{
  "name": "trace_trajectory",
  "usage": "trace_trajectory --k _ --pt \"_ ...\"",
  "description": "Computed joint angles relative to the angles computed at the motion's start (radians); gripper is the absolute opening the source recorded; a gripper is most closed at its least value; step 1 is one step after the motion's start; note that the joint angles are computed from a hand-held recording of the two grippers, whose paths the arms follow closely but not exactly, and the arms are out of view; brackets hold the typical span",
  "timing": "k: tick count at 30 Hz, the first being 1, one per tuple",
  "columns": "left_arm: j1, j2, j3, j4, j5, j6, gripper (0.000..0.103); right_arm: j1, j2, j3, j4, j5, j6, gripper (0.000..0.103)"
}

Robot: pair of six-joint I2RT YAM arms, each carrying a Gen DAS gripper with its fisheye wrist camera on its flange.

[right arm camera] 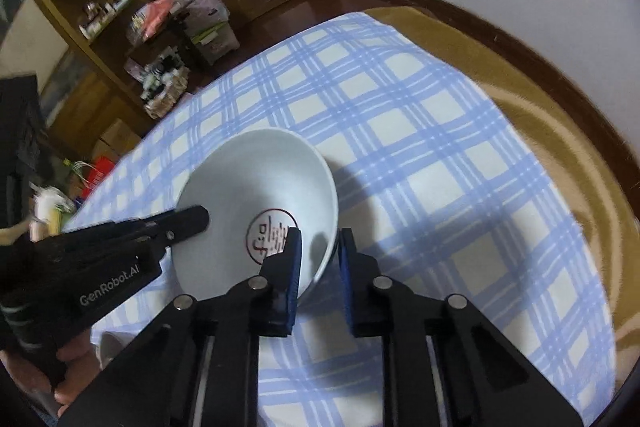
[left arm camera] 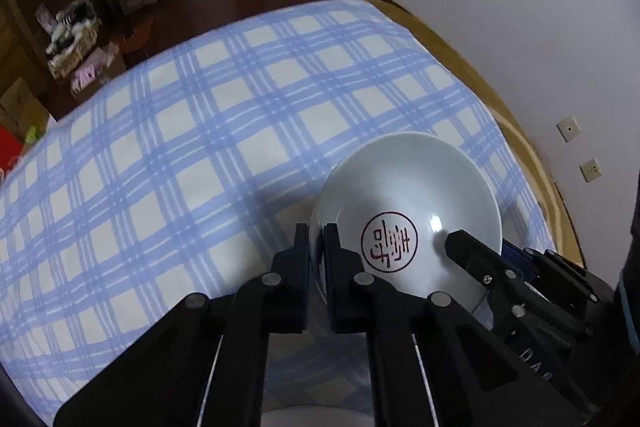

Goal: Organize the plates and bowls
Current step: 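Lift the red-patterned bowl with both grippers and carry it to the white bowls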

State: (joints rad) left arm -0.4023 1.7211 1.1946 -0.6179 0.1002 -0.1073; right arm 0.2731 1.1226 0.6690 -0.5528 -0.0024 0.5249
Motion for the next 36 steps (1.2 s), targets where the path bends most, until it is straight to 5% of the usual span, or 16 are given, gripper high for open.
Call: trace_trajectory --k 18,36 --pt "0.058 -0.200 -0.055 -0.109 0.041 -0.009 0.007 0.145 -0.155 0.062 -0.148 0.091 0.080 0.014" --pt "0.196 -0.502 -0.180 -0.281 0.102 0.049 0.008 0.580 -0.206 0.181 -0.345 0.338 0.346 0.014"
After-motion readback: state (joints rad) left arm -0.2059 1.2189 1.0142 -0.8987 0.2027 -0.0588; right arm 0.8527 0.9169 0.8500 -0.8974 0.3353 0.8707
